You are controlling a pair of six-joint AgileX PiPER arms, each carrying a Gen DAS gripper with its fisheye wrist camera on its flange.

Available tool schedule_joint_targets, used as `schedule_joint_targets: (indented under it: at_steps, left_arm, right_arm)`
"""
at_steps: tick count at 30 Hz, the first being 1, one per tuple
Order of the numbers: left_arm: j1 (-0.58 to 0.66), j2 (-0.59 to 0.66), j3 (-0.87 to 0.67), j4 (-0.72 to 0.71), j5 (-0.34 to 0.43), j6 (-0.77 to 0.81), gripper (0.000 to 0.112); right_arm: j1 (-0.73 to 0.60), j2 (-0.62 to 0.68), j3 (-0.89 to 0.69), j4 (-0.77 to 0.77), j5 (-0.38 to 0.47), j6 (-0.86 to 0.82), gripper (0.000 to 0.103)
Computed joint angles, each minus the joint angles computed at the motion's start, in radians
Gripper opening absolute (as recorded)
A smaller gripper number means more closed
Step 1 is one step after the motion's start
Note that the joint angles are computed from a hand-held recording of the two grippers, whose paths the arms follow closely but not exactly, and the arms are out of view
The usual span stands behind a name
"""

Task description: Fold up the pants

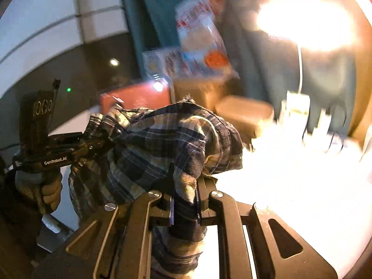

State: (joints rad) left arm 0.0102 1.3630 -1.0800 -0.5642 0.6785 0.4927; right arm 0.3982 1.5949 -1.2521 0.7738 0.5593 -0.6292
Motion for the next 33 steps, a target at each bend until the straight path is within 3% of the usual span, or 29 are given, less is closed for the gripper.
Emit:
schedule_joint_targets:
  at_steps: [4,7,8,12,14,17,20,26,33]
  left_arm:
    - [-0.010,0.193,-0.069,0.043,0.014,-0.029,0.024]
    - [-0.017,0.236,-0.089,0.058,0.003,-0.073,0.034]
    - [-0.015,0.236,-0.090,0.063,-0.007,-0.092,0.042]
    - [-0.002,0.163,-0.078,0.047,-0.009,-0.097,0.053]
    - [-0.003,0.101,-0.063,0.064,-0.033,-0.115,0.070]
    - [-0.053,0.015,-0.029,0.228,-0.138,-0.279,0.082]
    - [-0.102,-0.063,0.001,0.383,-0.168,-0.445,0.089]
    - [-0.312,-0.162,0.029,0.705,-0.100,-0.788,0.093]
    - [-0.565,-0.220,0.090,0.922,-0.060,-1.148,0.093]
  right_arm:
    - [0.004,0.146,-0.057,-0.105,-0.005,0.114,0.015]
    - [0.008,0.213,-0.084,-0.156,-0.017,0.172,0.023]
    - [0.005,0.225,-0.093,-0.169,-0.014,0.181,0.030]
    - [-0.013,0.247,-0.101,-0.194,-0.028,0.201,0.060]
    - [-0.014,0.238,-0.101,-0.214,-0.027,0.222,0.066]
    - [-0.014,0.197,-0.084,-0.266,-0.024,0.265,0.071]
    - [-0.028,0.126,-0.020,-0.265,-0.045,0.255,0.075]
    - [-0.077,-0.050,0.145,-0.263,-0.061,0.232,0.075]
    - [-0.191,-0.293,0.353,-0.254,-0.036,0.184,0.075]
